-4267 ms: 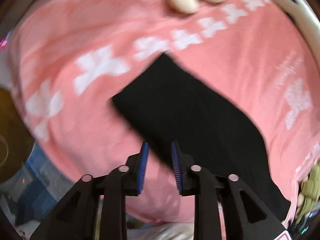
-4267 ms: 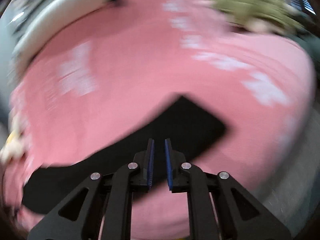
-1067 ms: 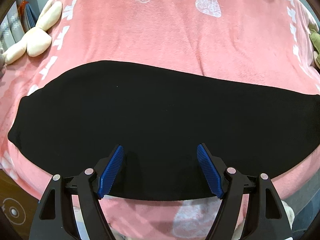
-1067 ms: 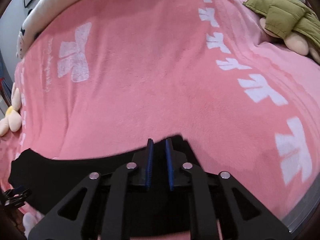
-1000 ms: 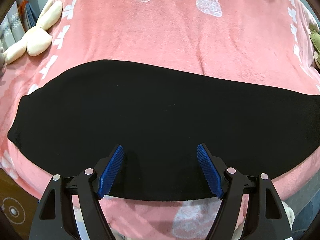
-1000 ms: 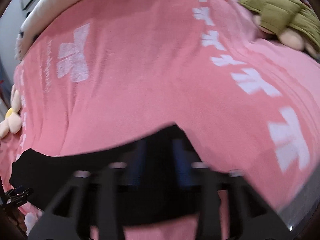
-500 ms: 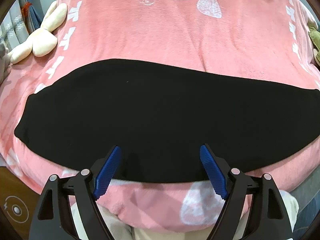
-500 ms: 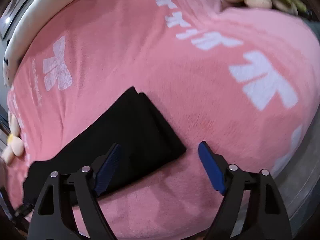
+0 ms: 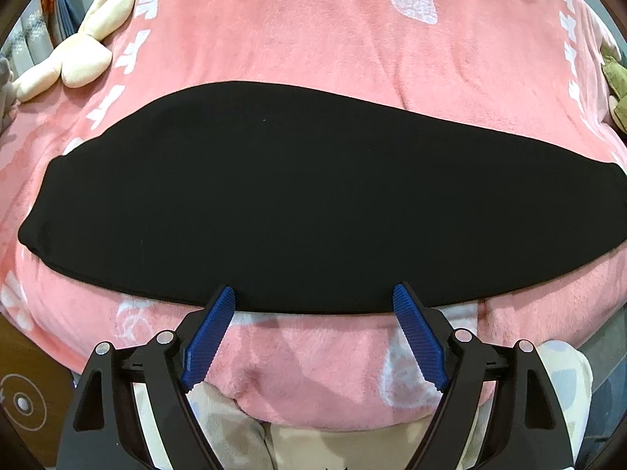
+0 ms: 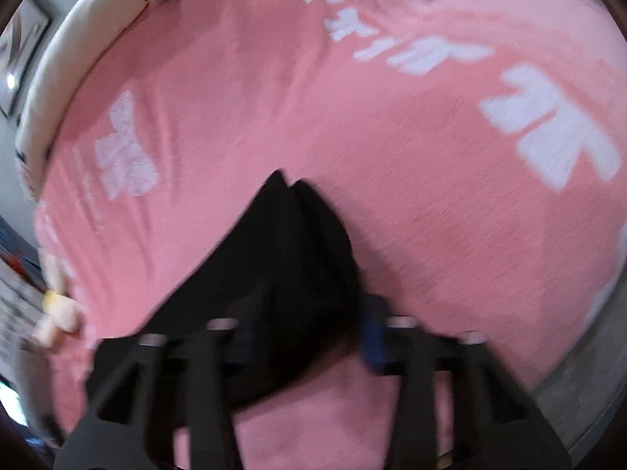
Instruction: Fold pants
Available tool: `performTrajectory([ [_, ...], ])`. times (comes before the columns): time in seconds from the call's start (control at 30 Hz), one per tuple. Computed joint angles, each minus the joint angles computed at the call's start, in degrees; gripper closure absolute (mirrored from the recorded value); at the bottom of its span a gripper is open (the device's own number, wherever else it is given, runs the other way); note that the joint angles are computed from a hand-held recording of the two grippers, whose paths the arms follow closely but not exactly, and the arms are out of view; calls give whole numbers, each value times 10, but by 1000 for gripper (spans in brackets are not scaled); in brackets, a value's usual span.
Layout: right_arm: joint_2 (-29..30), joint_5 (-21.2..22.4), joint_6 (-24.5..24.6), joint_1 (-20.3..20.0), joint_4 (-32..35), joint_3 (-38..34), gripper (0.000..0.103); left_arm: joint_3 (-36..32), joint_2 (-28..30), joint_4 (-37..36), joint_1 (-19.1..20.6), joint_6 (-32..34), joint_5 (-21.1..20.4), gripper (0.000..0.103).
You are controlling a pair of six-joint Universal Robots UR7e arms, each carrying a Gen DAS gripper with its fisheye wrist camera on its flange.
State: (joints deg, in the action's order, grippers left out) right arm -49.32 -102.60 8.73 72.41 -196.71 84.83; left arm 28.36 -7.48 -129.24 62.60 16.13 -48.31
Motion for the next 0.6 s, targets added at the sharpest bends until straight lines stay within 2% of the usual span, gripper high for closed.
performTrajectory([
  [0.07, -1, 41, 31, -3, -24, 8, 86, 2, -3, 1, 2, -4, -5, 23],
  [0.2, 1, 33, 11, 11, -83, 10, 86, 5, -12, 9, 8, -12, -15, 23],
  [0.27, 12, -8, 0, 14, -53, -9, 85, 8, -17, 10, 12, -17, -20, 23],
  [0.33, 24, -34, 20, 8, -7, -27, 82, 5, -18, 17, 16, -23, -23, 23],
  [0.4, 27, -16, 40, 3, -35, -18, 81, 1, -17, 24, 18, -28, -24, 23],
  [0.47, 27, -18, 52, 5, -42, -17, 84, 1, -18, 26, 20, -30, -23, 23],
  [0.6, 20, -8, 35, 25, -81, -15, 87, 9, -23, 21, 21, -28, -24, 23],
])
